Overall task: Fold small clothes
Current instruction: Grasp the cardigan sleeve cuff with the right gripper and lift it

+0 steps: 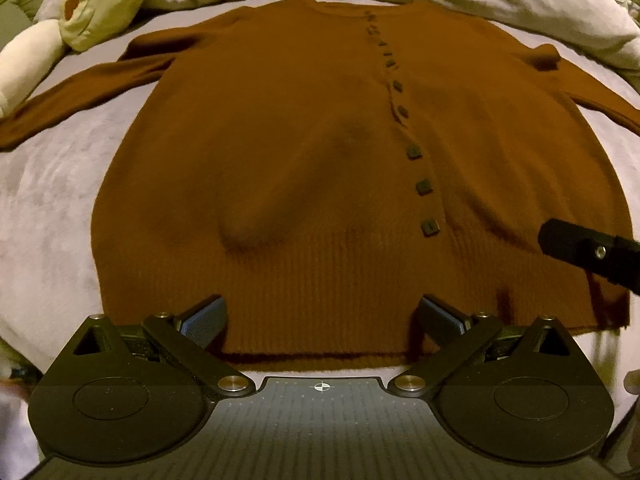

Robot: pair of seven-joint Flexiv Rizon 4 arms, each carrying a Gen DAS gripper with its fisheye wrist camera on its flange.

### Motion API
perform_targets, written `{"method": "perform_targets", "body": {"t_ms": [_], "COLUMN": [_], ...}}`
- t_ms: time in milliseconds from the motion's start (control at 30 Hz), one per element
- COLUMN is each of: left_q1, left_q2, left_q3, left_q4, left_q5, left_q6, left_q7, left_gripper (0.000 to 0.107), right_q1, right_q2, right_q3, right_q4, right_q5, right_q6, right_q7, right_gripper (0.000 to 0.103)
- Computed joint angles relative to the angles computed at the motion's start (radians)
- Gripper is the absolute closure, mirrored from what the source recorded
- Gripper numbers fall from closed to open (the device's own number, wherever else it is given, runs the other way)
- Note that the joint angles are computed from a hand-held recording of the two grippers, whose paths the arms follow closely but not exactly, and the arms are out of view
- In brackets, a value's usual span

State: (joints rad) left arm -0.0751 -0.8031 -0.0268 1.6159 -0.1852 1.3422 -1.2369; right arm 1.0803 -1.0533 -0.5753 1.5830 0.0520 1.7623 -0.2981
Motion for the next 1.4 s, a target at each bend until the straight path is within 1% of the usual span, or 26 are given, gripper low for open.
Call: {"method": "perform_targets", "body": {"t_ms": [233,300,367,433,500,533,567,600,633,667,767,800,833,867,900,933,1000,1033,1067,1133,1200,1233,1300,1333,1367,1400], "left_q1": [-0.027,-0.03,-0.036,-0.046,-0.049,-0.053,-0.06,-0.063,-0.062,-0.061,-0.063,-0.059,-0.056,-0.052,-0.05,-0.047,-0.043,-0.041,-0.041,-0.045,-0.046,-0.047,-0.047,-0.045,-0.042,-0.04], "left_q2": [-0.025,-0.039,-0.056,-0.073,-0.093,-0.107,-0.121,-0.134,-0.146,-0.159,-0.19,-0.196,-0.2,-0.203,-0.204,-0.206,-0.213,-0.215,-0.217,-0.218,-0.22,-0.221,-0.224,-0.225,-0.226,-0.228], "left_q3": [0.039,0.044,0.051,0.061,0.064,0.069,0.079,0.084,0.083,0.084,0.087,0.079,0.072,0.066,0.06,0.055,0.049,0.048,0.047,0.05,0.051,0.052,0.052,0.049,0.046,0.044], "left_q4": [-0.061,-0.088,-0.124,-0.161,-0.204,-0.231,-0.26,-0.286,-0.309,-0.332,-0.386,-0.393,-0.393,-0.39,-0.387,-0.387,-0.397,-0.4,-0.403,-0.405,-0.408,-0.408,-0.414,-0.418,-0.421,-0.428], "left_q5": [0.008,0.008,0.012,0.021,0.029,0.033,0.036,0.038,0.038,0.038,0.048,0.051,0.053,0.055,0.055,0.054,0.05,0.048,0.047,0.053,0.058,0.06,0.062,0.061,0.058,0.055], "left_q6": [-0.026,-0.037,-0.047,-0.055,-0.058,-0.061,-0.07,-0.08,-0.089,-0.098,-0.153,-0.162,-0.163,-0.157,-0.149,-0.146,-0.157,-0.16,-0.162,-0.164,-0.161,-0.16,-0.165,-0.169,-0.175,-0.188], "left_q7": [-0.048,-0.064,-0.082,-0.098,-0.107,-0.114,-0.127,-0.138,-0.146,-0.156,-0.175,-0.173,-0.173,-0.173,-0.175,-0.175,-0.174,-0.176,-0.176,-0.175,-0.172,-0.171,-0.167,-0.164,-0.162,-0.159], "left_gripper": [0.004,0.004,0.004,0.004,0.004,0.004,0.004,0.004,0.004,0.004,0.004,0.004,0.004,0.004,0.004,0.004,0.004,0.004,0.004,0.004,0.004,0.004,0.004,0.004,0.004,0.004], "right_q1": [-0.053,-0.056,-0.061,-0.098,-0.17,-0.192,-0.191,-0.173,-0.14,-0.108,-0.049,-0.032,-0.017,-0.02,-0.027,-0.045,-0.089,-0.115,-0.145,-0.179,-0.202,-0.219,-0.232,-0.242,-0.246,-0.26], "right_q2": [0.0,-0.008,-0.005,0.018,0.043,0.043,0.039,0.031,0.019,0.004,-0.055,-0.081,-0.114,-0.136,-0.153,-0.168,-0.167,-0.164,-0.165,-0.181,-0.207,-0.214,-0.22,-0.215,-0.213,-0.201], "right_q3": [0.06,0.06,0.069,0.115,0.2,0.221,0.209,0.171,0.107,0.036,-0.147,-0.205,-0.271,-0.305,-0.333,-0.351,-0.349,-0.34,-0.325,-0.326,-0.329,-0.323,-0.32,-0.317,-0.312,-0.3], "right_q4": [-0.012,-0.014,-0.014,-0.008,0.004,0.013,0.021,0.033,0.049,0.066,0.106,0.12,0.137,0.148,0.157,0.16,0.152,0.146,0.138,0.118,0.09,0.073,0.062,0.057,0.056,0.053], "right_q5": [-0.025,-0.031,-0.05,-0.091,-0.089,-0.037,0.033,0.121,0.228,0.33,0.557,0.599,0.634,0.646,0.651,0.653,0.638,0.632,0.629,0.619,0.615,0.609,0.578,0.553,0.534,0.512], "right_q6": [0.006,0.015,0.008,0.007,0.076,0.147,0.2,0.241,0.26,0.26,0.207,0.174,0.126,0.099,0.064,0.037,0.003,-0.002,0.022,0.02,0.015,0.017,0.006,-0.009,-0.01,-0.013], "right_q7": [-0.035,-0.053,-0.087,-0.142,-0.178,-0.167,-0.149,-0.129,-0.111,-0.097,-0.05,-0.019,0.023,0.057,0.091,0.125,0.173,0.193,0.207,0.254,0.314,0.337,0.364,0.369,0.375,0.377], "right_gripper": [0.004,0.004,0.004,0.004,0.004,0.004,0.004,0.004,0.004,0.004,0.006,0.013,0.015,0.02,0.029,0.034,0.043,0.044,0.045,0.046,0.056,0.059,0.075,0.081,0.093,0.097]}}
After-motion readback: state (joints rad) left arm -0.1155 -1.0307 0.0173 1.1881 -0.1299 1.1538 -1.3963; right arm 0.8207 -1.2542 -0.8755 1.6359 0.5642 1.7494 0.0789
